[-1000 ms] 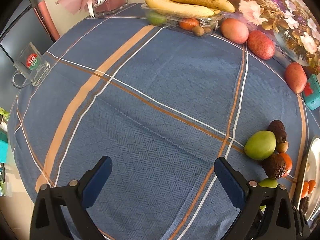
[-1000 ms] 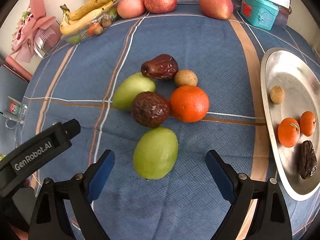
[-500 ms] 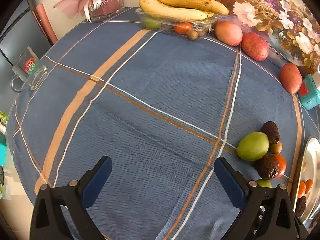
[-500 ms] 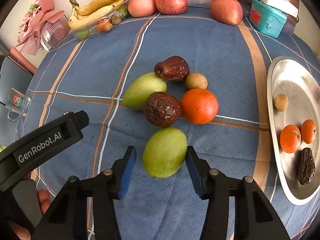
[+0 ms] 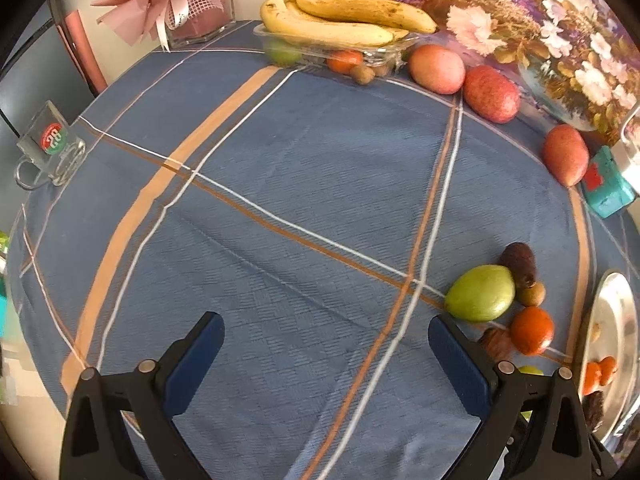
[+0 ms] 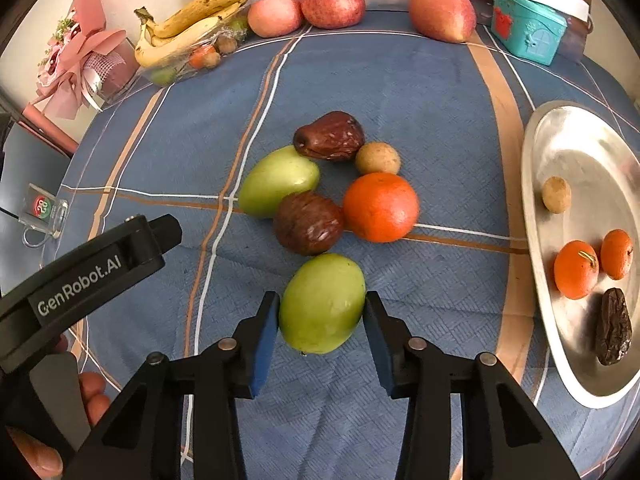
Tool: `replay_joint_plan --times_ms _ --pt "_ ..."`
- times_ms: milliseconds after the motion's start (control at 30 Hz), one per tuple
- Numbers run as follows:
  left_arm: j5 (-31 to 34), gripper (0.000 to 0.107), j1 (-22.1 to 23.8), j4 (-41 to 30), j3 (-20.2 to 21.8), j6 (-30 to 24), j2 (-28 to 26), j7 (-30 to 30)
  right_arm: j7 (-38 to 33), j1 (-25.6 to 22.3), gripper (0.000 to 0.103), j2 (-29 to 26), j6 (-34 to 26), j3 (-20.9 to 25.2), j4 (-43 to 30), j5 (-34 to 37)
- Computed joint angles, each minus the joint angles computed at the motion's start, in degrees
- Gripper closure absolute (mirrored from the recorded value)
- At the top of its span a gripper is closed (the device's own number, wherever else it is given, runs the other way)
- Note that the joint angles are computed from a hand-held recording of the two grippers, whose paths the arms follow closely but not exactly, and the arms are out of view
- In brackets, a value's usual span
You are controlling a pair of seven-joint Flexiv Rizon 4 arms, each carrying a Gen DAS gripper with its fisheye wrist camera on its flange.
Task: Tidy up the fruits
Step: 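Close the right tool around the green mango, then grasp a dried red date with the left tool while the right tool lifts the mango toward the plate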
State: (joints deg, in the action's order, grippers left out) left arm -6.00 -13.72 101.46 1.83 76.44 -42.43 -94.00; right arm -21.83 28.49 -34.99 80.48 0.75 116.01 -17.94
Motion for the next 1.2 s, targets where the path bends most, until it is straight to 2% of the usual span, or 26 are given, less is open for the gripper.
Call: replay_joint_plan --times_ms 133,200,233,300,400,467,533,600,767,833,967,1033,1133,1200 --pt "-1.83 0.004 2.27 1.04 -3.79 1.37 0.26 1.87 0.76 0.54 0.059 1.84 0.12 -1.23 2.29 -0.41" --pt "-3.50 0.004 4.73 1.73 -7.48 1.21 0.37 4.67 1.63 1.23 0.059 3.01 0.95 -2.58 3.79 -1.10" --pt "-4.84 0.004 6.51 2.16 -10.14 0.69 0.34 6.68 2.36 1.95 0.059 3.82 1.60 -3.76 4.84 -1.69" --pt "-7.18 0.004 7.91 2.50 -12.80 -0.65 0.26 8.99 3.52 3.00 0.059 4.91 2.71 -5.61 6.42 -2.82" --pt "-9.98 0.005 8.75 2.97 -15.38 -1.34 -0.06 11.96 5.76 5.10 0.059 6.54 3.92 -8.96 8.81 -4.83" --pt "-11.02 0.008 8.39 3.14 -15.79 -1.25 -0.07 13.39 7.50 6.69 0.059 7.76 4.45 -11.56 10.55 -6.53" --pt "-11.72 0.020 7.98 3.50 -16.22 -1.25 0.16 14.82 9.13 7.65 0.059 8.41 5.03 -13.48 11.65 -7.98" --pt "-12.77 0.027 7.97 3.57 -16.99 -1.78 0.02 16.07 10.72 8.39 0.059 9.43 5.67 -15.35 13.18 -9.24" --pt "-15.00 0.043 7.19 3.16 -17.52 -2.69 -0.32 17.81 13.26 8.92 0.059 10.62 6.67 -17.81 15.14 -11.38" --pt "-15.25 0.054 6.51 2.87 -17.22 -2.57 -0.46 18.10 14.17 9.39 0.059 10.97 7.12 -18.85 15.91 -12.13" --pt "-15.25 0.063 5.24 1.46 -16.00 -3.39 -1.15 17.96 15.19 9.65 0.059 11.52 7.55 -19.60 16.88 -12.90" --pt "-15.69 0.072 5.53 1.21 -16.71 -3.49 -1.45 18.50 15.37 9.70 0.059 11.69 8.11 -19.92 17.35 -13.12" --pt "-15.12 0.072 4.71 1.32 -15.82 -2.47 -0.97 18.54 15.34 10.18 0.059 11.98 8.68 -20.59 17.92 -13.08" --pt "-15.74 0.072 5.42 1.81 -16.68 -1.60 -0.59 18.80 15.15 10.29 0.059 12.05 8.84 -20.68 18.05 -12.80"
